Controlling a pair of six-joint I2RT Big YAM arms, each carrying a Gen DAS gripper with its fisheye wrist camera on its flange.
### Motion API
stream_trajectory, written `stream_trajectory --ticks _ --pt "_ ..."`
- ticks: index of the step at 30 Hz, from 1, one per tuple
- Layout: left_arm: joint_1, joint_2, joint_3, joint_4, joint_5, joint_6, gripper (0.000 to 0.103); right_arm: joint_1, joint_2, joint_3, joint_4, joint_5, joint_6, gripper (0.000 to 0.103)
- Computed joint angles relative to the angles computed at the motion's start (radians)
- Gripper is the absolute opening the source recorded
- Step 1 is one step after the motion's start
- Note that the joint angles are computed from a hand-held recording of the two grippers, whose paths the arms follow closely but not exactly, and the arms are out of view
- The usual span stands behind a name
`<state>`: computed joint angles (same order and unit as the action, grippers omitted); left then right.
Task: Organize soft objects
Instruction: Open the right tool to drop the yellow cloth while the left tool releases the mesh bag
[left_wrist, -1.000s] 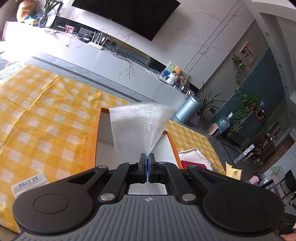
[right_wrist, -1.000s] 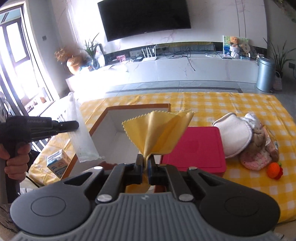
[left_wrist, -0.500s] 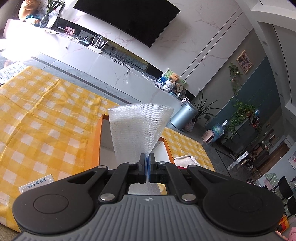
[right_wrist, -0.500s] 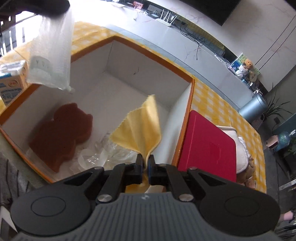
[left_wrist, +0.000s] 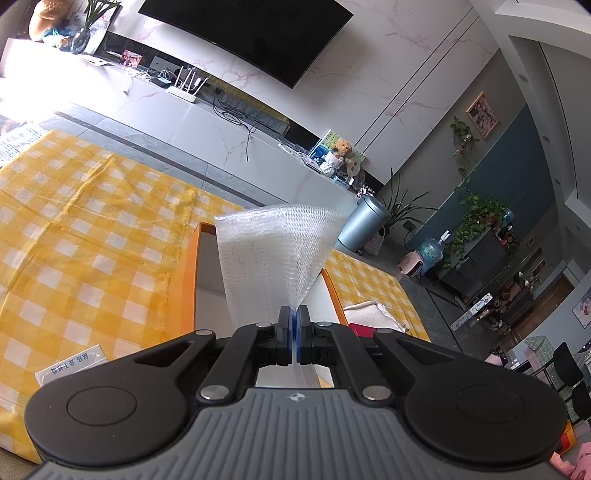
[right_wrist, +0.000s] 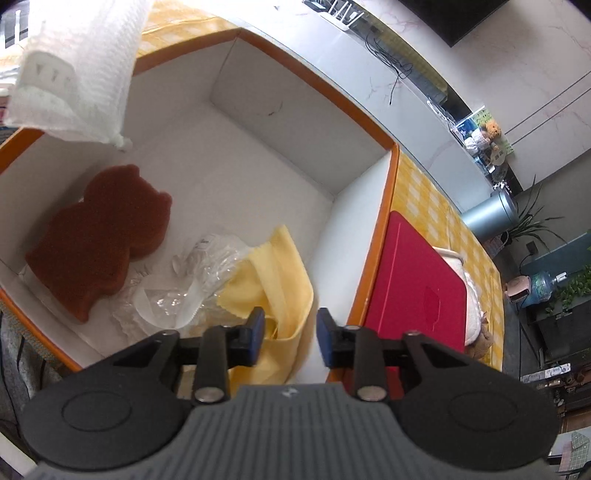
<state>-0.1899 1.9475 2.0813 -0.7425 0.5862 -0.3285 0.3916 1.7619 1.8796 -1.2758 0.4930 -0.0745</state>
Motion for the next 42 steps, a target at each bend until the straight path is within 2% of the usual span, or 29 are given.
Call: stream_trajectory --ticks 1,3,5,6,13,16,20,25,31,33,35,37,38,39,40,41,42 --pt "-0.001 0.001 0.001 -0.001 -0.001 0.003 0.001 0.002 -0.008 0.002 0.013 -0.01 -0.013 0.05" --pt "-0.005 0.0 0.0 0.0 -0.006 0.008 0.001 0.006 -0.026 -0.005 0.041 -0.024 -0.029 0.072" --pt "-0.007 0.003 0.003 -0.006 -0.009 0.015 0.001 0.016 -0.044 -0.019 0.081 0.01 -0.049 0.088" --pt "-0.009 0.005 0.005 -0.009 -0.011 0.017 0.001 0.019 -0.055 -0.03 0.106 0.03 -0.066 0.091" --pt "-0.023 0.02 0.022 -0.024 -0.029 0.031 0.001 -0.012 -0.105 -0.071 0.233 0.039 -0.12 0.095" --pt "-0.032 0.031 0.037 -0.039 -0.047 0.044 0.001 -0.041 -0.12 -0.085 0.292 0.043 -0.057 0.096" --pt "-0.039 0.052 0.059 -0.064 -0.05 0.056 0.001 -0.09 -0.133 -0.096 0.355 -0.036 0.057 0.097" --pt "-0.045 0.097 0.107 -0.098 -0.015 0.047 0.001 -0.133 -0.119 -0.096 0.39 -0.13 0.126 0.097" --pt "-0.08 0.15 0.177 -0.171 -0.087 0.085 0.001 -0.159 -0.165 -0.197 0.442 -0.191 0.196 0.097" --pt "-0.088 0.161 0.187 -0.16 -0.065 0.085 0.001 -0.168 -0.177 -0.218 0.446 -0.206 0.221 0.097" --pt "-0.089 0.16 0.172 -0.105 0.015 0.07 0.001 -0.181 -0.185 -0.233 0.455 -0.217 0.245 0.097" --pt "-0.092 0.164 0.172 -0.065 0.062 0.064 0.002 -0.189 -0.187 -0.238 0.45 -0.221 0.274 0.097" --pt "-0.095 0.171 0.187 -0.074 0.049 0.073 0.002 -0.188 -0.186 -0.236 0.443 -0.215 0.291 0.097" --pt "-0.102 0.191 0.234 -0.133 -0.013 0.105 0.003 -0.189 -0.185 -0.235 0.437 -0.21 0.301 0.097" --pt "-0.115 0.231 0.32 -0.237 -0.123 0.161 0.003 -0.189 -0.186 -0.237 0.433 -0.205 0.309 0.097" --pt "-0.124 0.256 0.369 -0.29 -0.214 0.206 0.003 -0.189 -0.188 -0.24 0.435 -0.204 0.31 0.097" --pt "-0.126 0.272 0.389 -0.311 -0.255 0.228 0.003 -0.187 -0.192 -0.245 0.439 -0.205 0.311 0.097"
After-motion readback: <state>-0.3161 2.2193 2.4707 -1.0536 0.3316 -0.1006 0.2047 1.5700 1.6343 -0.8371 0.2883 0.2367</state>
